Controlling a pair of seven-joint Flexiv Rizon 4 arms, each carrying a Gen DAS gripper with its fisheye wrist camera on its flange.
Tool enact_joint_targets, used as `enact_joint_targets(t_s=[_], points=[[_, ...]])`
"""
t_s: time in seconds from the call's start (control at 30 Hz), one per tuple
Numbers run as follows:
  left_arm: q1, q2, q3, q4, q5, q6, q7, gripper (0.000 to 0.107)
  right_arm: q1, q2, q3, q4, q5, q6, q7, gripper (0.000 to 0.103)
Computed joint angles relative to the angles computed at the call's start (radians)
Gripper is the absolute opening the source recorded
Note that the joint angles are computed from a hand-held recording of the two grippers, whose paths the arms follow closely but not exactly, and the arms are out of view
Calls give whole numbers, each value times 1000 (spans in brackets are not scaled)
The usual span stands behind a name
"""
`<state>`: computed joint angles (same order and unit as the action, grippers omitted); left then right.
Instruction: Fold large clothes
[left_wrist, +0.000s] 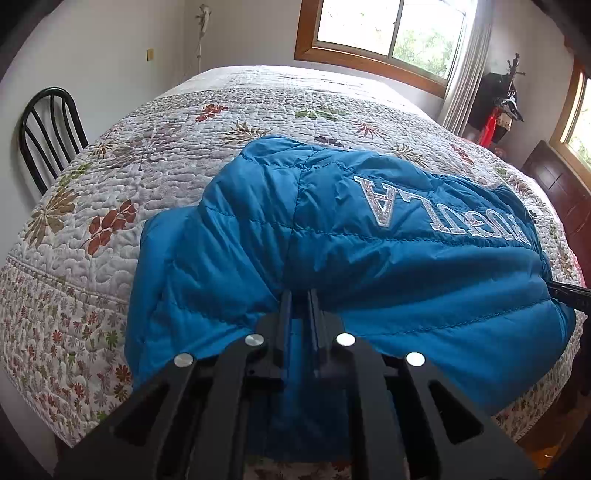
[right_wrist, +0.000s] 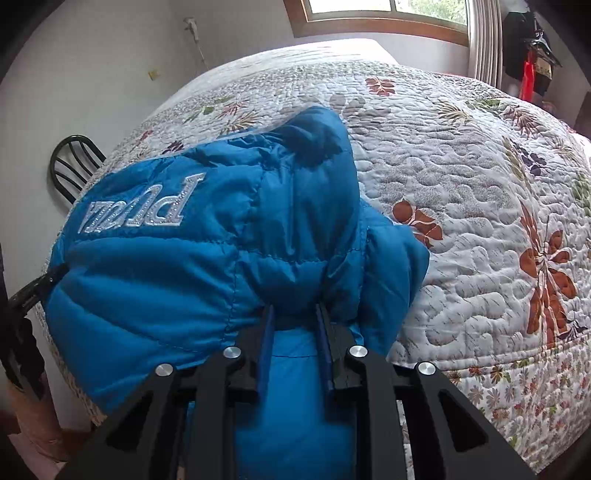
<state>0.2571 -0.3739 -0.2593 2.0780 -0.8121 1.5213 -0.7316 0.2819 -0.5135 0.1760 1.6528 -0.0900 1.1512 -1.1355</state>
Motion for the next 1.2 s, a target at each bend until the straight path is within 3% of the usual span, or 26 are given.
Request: enact_joint_targets(t_s=[0.1, 0.17, 0.2, 0.23, 0.27, 0.37, 0.5, 0.57, 0.77, 0.93, 1.07, 1.2], points=[[-15, 19, 37, -2, 18, -49, -35, 9, 8, 31, -12, 23, -13, 4, 14, 21], [7, 59, 9, 29, -57, -67, 8, 15, 7, 75, -13, 67, -17, 33, 20, 23], [5, 81, 9, 47, -95, -65, 27, 20, 12, 101, -21, 96, -28, 46, 33, 24], [-15, 102, 32, 68, -100, -47, 14, 39, 19, 127, -31, 123, -43, 49, 52, 24], [-31, 122, 41, 93, -125, -7, 19, 50, 25, 151, -39, 148, -58, 46, 72, 25], [-47, 183, 25, 165, -273, 59, 105, 53, -6, 201, -3, 196, -25, 32, 48, 28], [-72, 230, 92, 211, -335, -51, 82, 57, -34, 225, 34, 218, 58, 10, -6, 31], [-93, 237, 99, 217, -445, -86, 140, 58, -40, 224, 39, 223, 86, 13, -25, 32], [-147, 191, 158, 178, -504, -186, 104, 61, -63, 202, 65, 201, 191, -6, -91, 31], [-190, 145, 193, 122, -635, -237, 141, 65, -63, 182, 65, 192, 224, -23, -118, 30], [-170, 116, 235, 99, -615, -376, 32, 68, -66, 172, 70, 187, 248, -17, -133, 30], [-159, 124, 247, 114, -732, -467, 58, 66, -64, 174, 66, 189, 249, -17, -139, 30]])
